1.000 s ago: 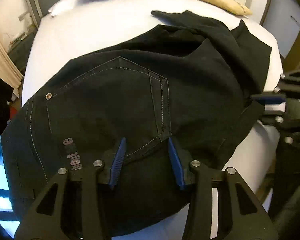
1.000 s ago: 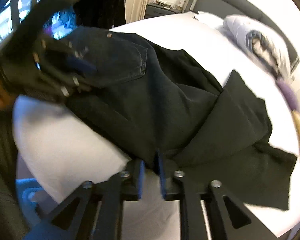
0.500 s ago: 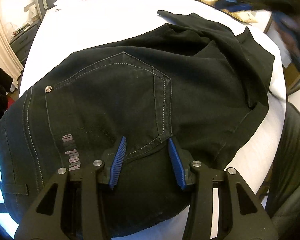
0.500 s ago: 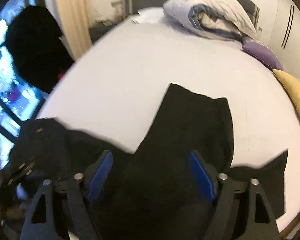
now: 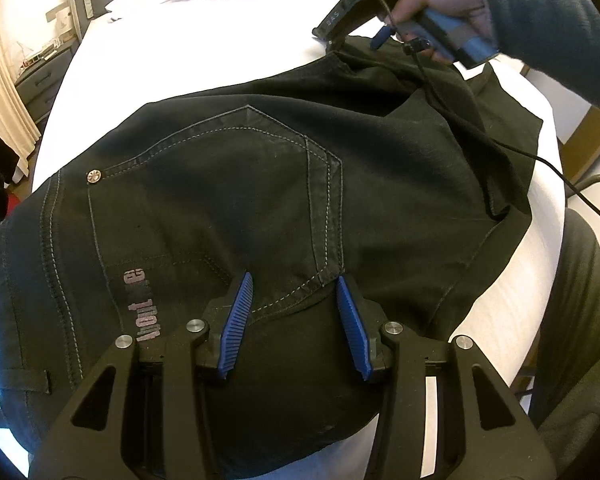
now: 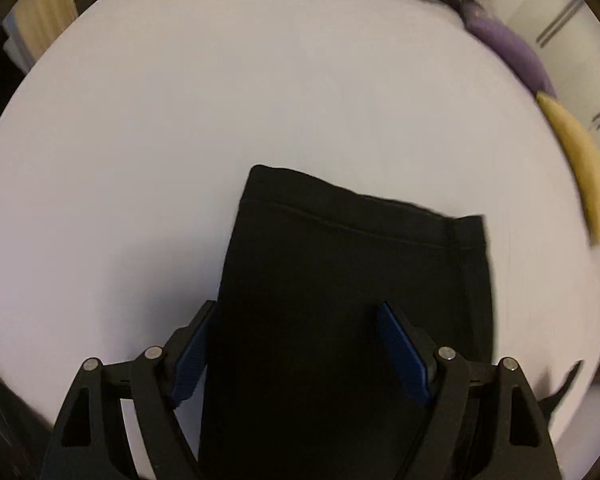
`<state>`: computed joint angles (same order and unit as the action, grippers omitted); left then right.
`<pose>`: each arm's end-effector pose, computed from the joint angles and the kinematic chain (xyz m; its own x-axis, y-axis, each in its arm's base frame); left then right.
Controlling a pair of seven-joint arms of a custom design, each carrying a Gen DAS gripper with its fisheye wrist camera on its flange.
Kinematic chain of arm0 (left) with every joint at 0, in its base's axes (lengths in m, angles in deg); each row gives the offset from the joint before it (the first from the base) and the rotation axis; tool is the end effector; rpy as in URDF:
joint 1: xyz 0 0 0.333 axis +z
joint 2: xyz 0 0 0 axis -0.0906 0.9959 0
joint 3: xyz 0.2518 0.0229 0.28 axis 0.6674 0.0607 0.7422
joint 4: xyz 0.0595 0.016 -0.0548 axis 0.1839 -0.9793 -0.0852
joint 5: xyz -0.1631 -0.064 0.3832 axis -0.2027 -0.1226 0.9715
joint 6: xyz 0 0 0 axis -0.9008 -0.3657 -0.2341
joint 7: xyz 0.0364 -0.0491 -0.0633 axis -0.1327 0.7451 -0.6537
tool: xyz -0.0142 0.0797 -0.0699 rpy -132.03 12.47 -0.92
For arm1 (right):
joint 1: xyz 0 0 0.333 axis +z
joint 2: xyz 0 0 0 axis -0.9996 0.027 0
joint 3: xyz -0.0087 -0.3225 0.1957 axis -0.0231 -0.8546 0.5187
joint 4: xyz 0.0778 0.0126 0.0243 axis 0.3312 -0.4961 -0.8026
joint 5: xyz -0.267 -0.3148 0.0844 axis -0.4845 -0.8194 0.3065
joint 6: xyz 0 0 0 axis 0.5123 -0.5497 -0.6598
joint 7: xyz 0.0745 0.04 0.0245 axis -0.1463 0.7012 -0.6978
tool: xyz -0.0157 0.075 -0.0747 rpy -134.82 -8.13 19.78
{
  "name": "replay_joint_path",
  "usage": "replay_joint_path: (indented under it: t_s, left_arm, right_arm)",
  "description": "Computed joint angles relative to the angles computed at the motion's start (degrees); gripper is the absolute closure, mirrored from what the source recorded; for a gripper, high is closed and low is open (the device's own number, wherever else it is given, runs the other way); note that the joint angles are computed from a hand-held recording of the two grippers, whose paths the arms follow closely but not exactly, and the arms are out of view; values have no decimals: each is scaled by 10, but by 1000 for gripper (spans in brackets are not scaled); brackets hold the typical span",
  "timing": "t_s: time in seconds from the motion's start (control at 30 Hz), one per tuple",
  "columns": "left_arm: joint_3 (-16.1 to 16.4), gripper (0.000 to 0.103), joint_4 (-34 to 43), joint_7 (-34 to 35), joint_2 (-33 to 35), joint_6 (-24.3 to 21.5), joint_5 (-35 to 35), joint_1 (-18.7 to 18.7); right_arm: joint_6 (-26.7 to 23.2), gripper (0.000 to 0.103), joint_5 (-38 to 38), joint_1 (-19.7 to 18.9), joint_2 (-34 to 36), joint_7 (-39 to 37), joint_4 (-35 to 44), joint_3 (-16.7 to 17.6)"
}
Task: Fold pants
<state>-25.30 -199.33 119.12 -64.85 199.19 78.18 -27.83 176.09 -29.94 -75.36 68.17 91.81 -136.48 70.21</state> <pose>0.3413 -0.3072 0.5104 -0.2908 -0.9503 0.1111 -0.8379 0.1969 -0.5091 0.6469 0.1485 0.5032 0.1322 -0.9732 0.1881 -0.9375 -0.1844 -0.2952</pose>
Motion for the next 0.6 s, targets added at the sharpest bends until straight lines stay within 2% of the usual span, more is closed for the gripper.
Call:
replay_joint_path:
  t_s: [0.03, 0.1, 0.13, 0.17, 0.2, 0.23, 0.37, 0.5, 0.6]
  left_arm:
    - [2, 60, -1, 2, 0, 2, -2, -1]
    - [2, 59, -1, 2, 1, 5, -1, 0]
    - [1, 59, -2, 1, 1, 5, 0, 0]
    - [-1, 59, 2, -1, 3, 4, 1, 2]
    - [-2, 59, 2, -4, 4, 4, 3, 2]
    - [-3, 59, 3, -5, 4, 2, 5, 3]
    - [-11, 59, 6, -18, 5, -2, 14, 7]
    - [-18, 59, 12, -37, 8, -7, 26, 10]
    - [-14, 58, 14, -47, 7, -8, 22, 8]
  right_arm:
    - [13, 23, 12, -4, -2, -10, -4, 1]
    - [22, 38, 37, -9, -4, -38, -6, 5]
    - [26, 53, 41, -10, -6, -45, -6, 5]
    - [26, 74, 54, -13, -7, -55, -5, 5]
    - [25, 83, 65, -15, -9, -61, -6, 5]
    - [27, 98, 58, -15, -15, -53, -8, 2]
    - [99, 98, 110, -33, -76, -76, -60, -3]
    - [187, 98, 218, -51, -186, -137, -140, -19]
    - [248, 98, 327, -41, -276, -209, -199, -68]
